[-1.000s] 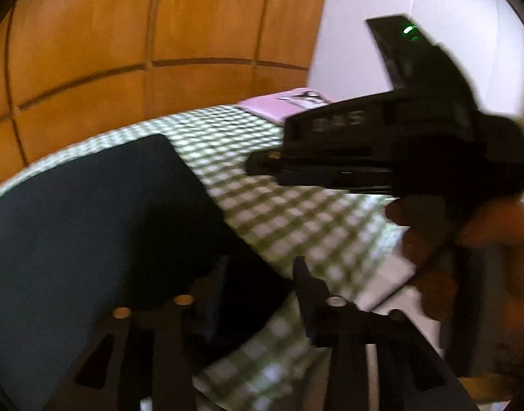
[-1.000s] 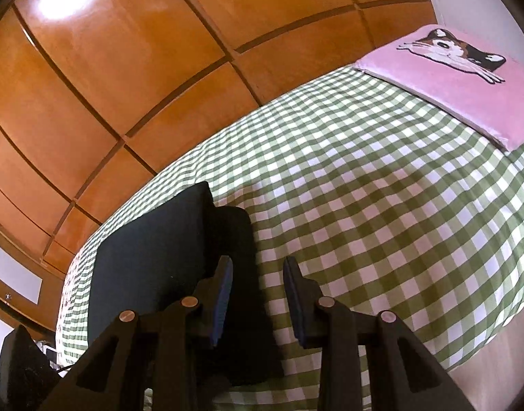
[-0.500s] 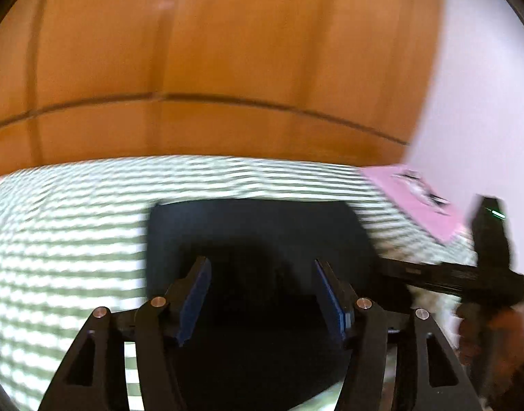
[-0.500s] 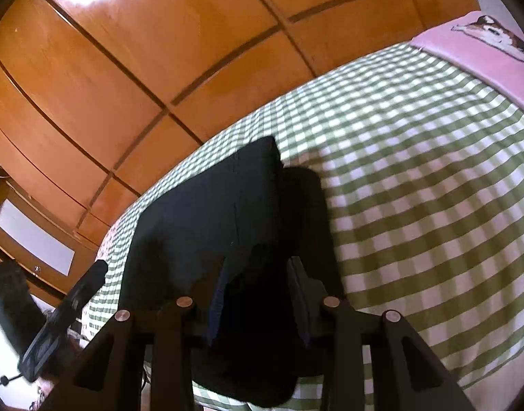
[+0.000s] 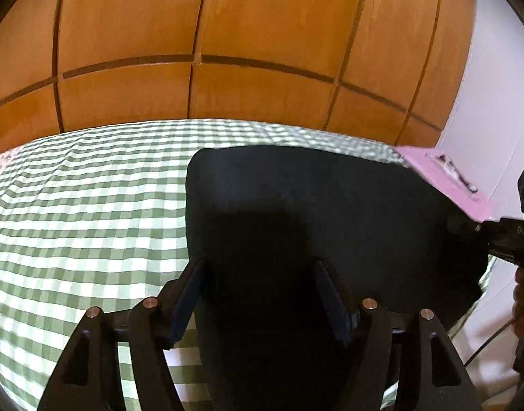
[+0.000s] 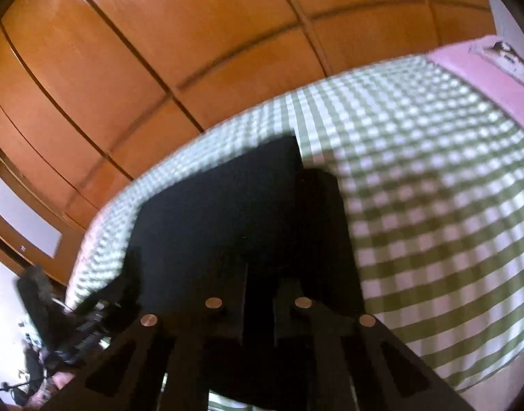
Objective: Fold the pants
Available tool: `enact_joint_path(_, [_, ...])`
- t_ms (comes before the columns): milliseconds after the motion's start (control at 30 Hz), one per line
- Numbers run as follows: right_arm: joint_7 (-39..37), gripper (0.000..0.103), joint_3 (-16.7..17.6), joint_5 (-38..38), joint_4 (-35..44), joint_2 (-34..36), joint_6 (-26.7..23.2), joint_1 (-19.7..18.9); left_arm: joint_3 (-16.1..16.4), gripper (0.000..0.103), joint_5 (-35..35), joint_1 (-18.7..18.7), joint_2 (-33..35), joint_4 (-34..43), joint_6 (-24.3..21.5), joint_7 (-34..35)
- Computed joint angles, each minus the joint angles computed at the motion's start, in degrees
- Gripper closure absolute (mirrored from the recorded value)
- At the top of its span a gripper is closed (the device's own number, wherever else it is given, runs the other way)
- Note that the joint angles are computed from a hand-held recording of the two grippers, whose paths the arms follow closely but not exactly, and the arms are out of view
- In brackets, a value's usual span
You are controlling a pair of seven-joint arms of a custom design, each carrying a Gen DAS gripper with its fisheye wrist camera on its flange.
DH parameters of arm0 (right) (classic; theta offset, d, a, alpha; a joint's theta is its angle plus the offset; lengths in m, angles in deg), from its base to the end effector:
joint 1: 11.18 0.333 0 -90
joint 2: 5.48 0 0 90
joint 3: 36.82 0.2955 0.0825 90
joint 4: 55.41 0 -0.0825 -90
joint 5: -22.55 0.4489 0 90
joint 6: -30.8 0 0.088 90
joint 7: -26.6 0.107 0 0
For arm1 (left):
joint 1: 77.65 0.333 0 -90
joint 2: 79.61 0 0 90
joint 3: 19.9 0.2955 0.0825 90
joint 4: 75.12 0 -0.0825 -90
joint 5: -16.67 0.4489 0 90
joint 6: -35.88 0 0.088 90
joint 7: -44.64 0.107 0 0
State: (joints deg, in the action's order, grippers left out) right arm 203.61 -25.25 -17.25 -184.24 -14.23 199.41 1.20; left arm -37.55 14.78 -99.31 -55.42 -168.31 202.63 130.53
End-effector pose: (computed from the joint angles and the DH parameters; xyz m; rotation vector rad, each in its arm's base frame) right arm 0.5283 0.2832 0.4629 -1.1899 1.9261 -0.3489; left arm 0.6175 -0.4594 0.4452 -1.3511 2.2817 -1.2165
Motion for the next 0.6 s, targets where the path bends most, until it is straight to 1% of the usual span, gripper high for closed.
enact_joint_path(67, [-0.31, 0.094, 0.17, -0.41, -0.76, -2.28, -1.5, -0.23, -1.63, 0.037, -0.86, 0.95, -0.21, -0.66, 1.65, 2.37])
enact_joint_path(100, [-1.9, 0.094, 0.08, 0.49, -1.02, -3.08, -3.18, 0.03, -1.03, 0.036, 0.12, 0.21, -0.43, -0.91, 2.04, 2.56])
enact_joint_path(133, [-3.5, 0.094, -0.05, 1.83, -1.15, -3.2, -4.98, 0.34, 0.87, 0.036, 2.48, -1.68, -0.43, -0.82, 2.03, 1.67])
enact_joint_path(167, [-4.54, 0.094, -0.24, 3.14, -1.23, -2.93, -5.95, 0.57, 3.83, 0.034, 6.11, -4.56, 0.23, 0.35, 1.08, -0.37])
enact_joint_path(200, [-6.68, 0.093, -1.0, 6.75, -1.21, -1.55, -7.12, 1.52, 5.73, 0.03, 9.01, -6.41, 0.63, 1.0, -0.04, -1.86])
enact_joint_path(233, [-9.39, 0.093, -1.9, 10.93, -1.06, -0.04, -7.54, 2.66, 7.52, 0.029, 12.28, -8.21, 1.22, 1.78, -1.57, -3.23])
enact_joint_path(267, [-9.18, 0.092, -2.49, 11.3, -1.35, 0.71, -6.79, 3.07, 8.28, 0.028, 14.25, -8.83, 1.4, 1.79, -1.38, -4.41])
enact_joint_path(300, [-5.06, 0.09, -1.22, 7.66, -1.77, 0.88, -5.4, 1.49, 7.97, 0.028, 14.84, -8.42, 1.3, 1.26, -0.37, -4.84])
enact_joint_path(333, [-2.97, 0.088, -0.92, 5.22, -1.86, 0.7, -4.76, 0.99, 6.25, 0.028, 13.53, -6.82, 1.29, 1.12, -0.43, -4.07])
enact_joint_path(400, [-5.94, 0.082, -1.57, 6.81, -1.43, 0.31, -6.04, 1.9, 3.83, 0.027, 11.01, -4.52, 1.38, 1.39, -1.61, -2.85])
enact_joint_path(433, [-4.87, 0.079, -1.11, 5.18, -1.3, -0.3, -7.45, 1.59, 3.19, 0.027, 10.06, -3.87, 1.31, 1.52, -2.35, -2.53])
enact_joint_path(467, [-3.81, 0.074, -0.73, 3.96, -1.15, -0.84, -8.93, 1.38, 2.99, 0.027, 9.52, -3.64, 1.06, 1.58, -3.13, -2.62])
enact_joint_path(533, [0.45, 0.074, 0.67, -0.16, -1.08, -2.54, -13.19, 0.78, 3.38, 0.027, 9.4, -4.03, -0.03, 1.2, -4.66, -4.04])
enact_joint_path(567, [1.57, 0.074, 0.84, -1.2, -1.14, -3.1, -14.15, 0.74, 3.68, 0.027, 9.71, -4.3, -0.26, 1.32, -5.33, -4.77])
enact_joint_path(600, [4.32, 0.074, 1.5, -3.75, -1.41, -4.16, -15.11, 0.3, 4.13, 0.027, 10.33, -4.71, -0.41, 1.55, -6.06, -5.68])
